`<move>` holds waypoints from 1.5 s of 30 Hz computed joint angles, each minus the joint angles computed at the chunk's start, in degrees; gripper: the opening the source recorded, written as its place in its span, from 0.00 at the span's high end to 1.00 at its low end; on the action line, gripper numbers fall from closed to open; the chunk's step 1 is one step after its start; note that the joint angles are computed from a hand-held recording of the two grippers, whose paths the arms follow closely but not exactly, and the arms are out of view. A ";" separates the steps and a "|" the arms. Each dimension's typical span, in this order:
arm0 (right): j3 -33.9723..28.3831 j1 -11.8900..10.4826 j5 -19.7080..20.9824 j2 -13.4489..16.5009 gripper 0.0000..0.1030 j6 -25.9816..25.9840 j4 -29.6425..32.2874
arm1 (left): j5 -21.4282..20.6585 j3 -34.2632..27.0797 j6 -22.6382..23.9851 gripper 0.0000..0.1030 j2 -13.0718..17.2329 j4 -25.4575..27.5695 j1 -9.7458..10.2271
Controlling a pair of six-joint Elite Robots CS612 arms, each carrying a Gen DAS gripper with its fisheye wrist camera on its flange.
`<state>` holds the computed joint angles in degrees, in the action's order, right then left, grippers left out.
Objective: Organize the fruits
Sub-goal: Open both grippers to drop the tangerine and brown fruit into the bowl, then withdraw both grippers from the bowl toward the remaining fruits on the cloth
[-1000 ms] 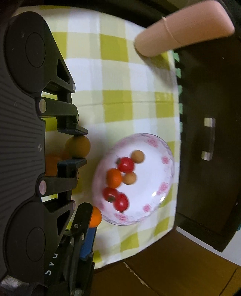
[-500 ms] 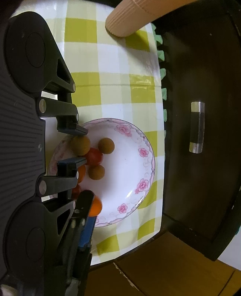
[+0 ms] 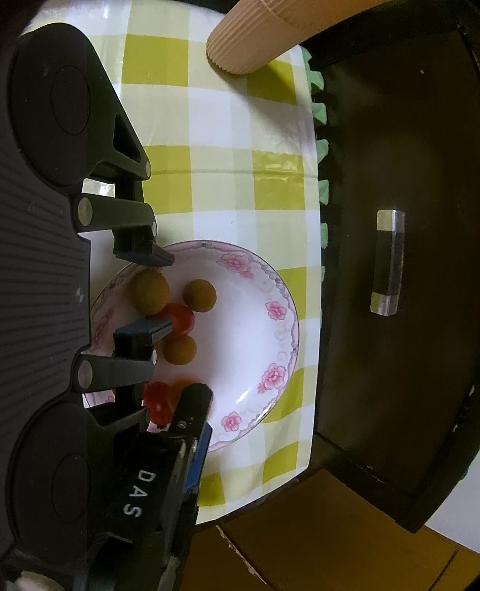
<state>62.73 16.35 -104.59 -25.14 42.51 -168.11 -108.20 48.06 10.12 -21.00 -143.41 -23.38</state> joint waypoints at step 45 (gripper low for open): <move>7.47 4.41 -0.54 -4.00 0.64 1.86 -3.13 | 3.90 17.07 8.01 0.34 -8.75 -10.49 1.29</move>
